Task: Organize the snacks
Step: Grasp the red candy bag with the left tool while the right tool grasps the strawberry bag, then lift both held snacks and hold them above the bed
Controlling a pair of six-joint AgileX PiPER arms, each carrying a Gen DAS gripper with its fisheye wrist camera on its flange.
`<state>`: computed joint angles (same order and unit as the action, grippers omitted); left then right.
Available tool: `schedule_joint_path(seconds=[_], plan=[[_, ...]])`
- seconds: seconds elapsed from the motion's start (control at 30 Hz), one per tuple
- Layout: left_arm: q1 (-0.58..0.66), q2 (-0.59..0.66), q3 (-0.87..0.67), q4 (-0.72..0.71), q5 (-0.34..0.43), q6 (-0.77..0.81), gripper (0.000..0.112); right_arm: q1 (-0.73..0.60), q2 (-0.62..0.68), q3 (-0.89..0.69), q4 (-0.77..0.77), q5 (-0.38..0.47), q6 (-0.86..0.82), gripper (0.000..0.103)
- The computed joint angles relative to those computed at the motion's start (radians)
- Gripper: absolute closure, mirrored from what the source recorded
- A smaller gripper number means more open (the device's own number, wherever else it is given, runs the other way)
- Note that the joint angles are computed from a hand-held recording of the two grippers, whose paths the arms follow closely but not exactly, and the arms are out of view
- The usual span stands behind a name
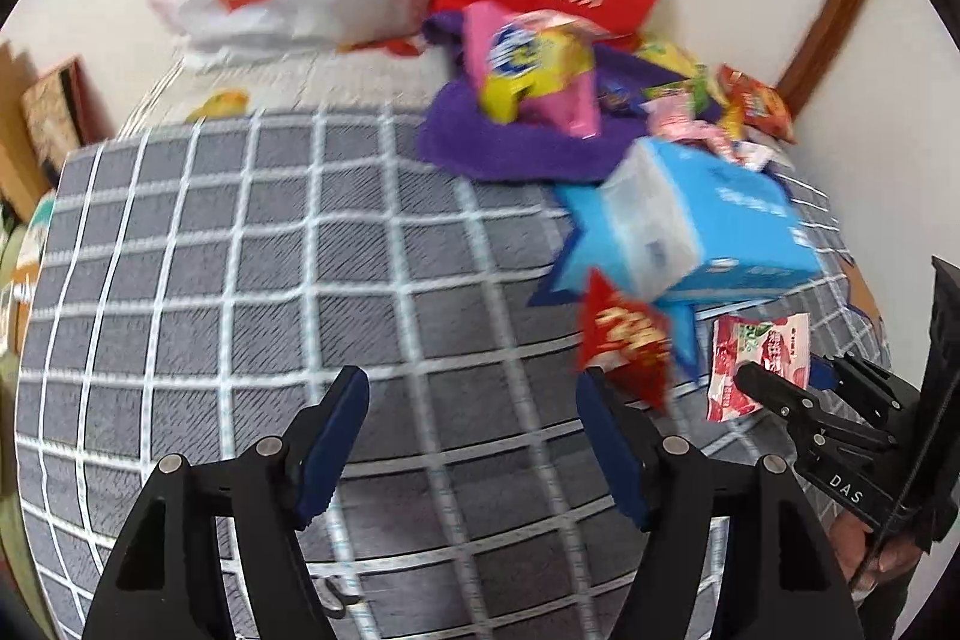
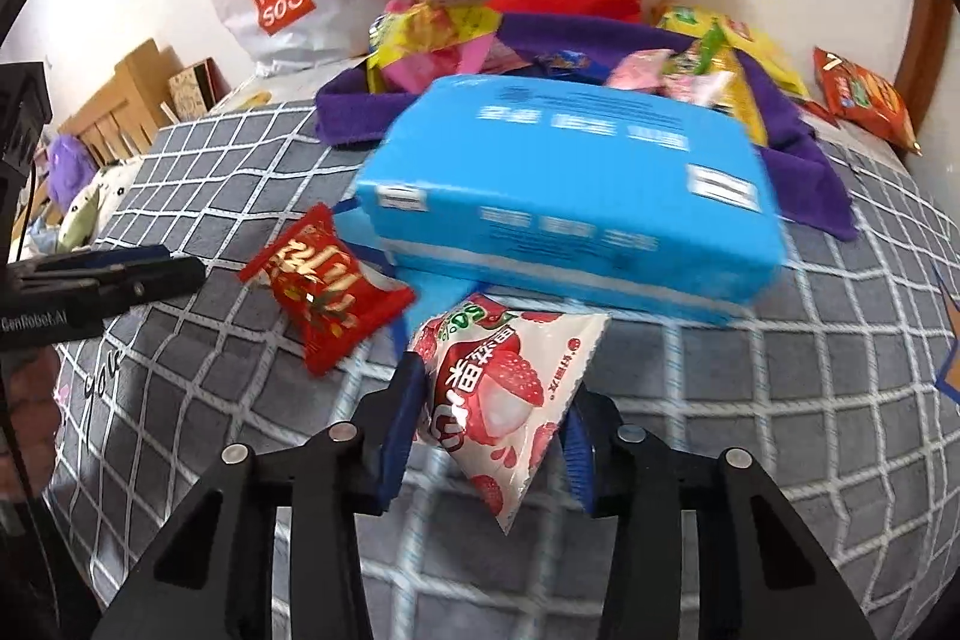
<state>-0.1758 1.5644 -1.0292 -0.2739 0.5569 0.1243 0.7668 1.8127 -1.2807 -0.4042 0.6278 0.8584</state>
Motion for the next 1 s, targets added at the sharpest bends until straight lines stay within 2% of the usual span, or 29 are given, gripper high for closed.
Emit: schedule_joint_path(seconds=[0.17, 0.27, 0.4, 0.53, 0.63, 0.7, 0.8, 1.0], plan=[[-0.094, 0.060, -0.086, 0.075, 0.013, -0.065, 0.042, -0.036, -0.110, 0.140, -0.021, -0.021, 0.010, 0.062], [-0.139, 0.121, -0.151, 0.103, 0.032, -0.087, 0.042, -0.075, -0.171, 0.215, 0.025, -0.051, -0.041, 0.062], [-0.202, 0.187, -0.211, 0.227, 0.044, -0.186, 0.042, -0.117, -0.233, 0.283, 0.075, -0.071, -0.098, 0.060], [-0.235, 0.245, -0.244, 0.272, 0.074, -0.227, 0.042, -0.126, -0.258, 0.312, 0.034, -0.078, -0.070, 0.050], [-0.288, 0.237, -0.219, 0.427, 0.051, -0.357, 0.046, -0.131, -0.240, 0.299, 0.008, -0.070, -0.054, 0.041], [-0.301, 0.217, -0.195, 0.444, 0.037, -0.367, 0.059, -0.140, -0.219, 0.277, 0.003, -0.056, -0.058, 0.041], [-0.309, 0.183, -0.163, 0.489, 0.030, -0.414, 0.067, -0.153, -0.227, 0.276, 0.018, -0.055, -0.080, 0.036], [-0.283, 0.074, -0.051, 0.518, 0.000, -0.475, 0.068, -0.147, -0.297, 0.339, -0.047, -0.044, 0.024, 0.035]])
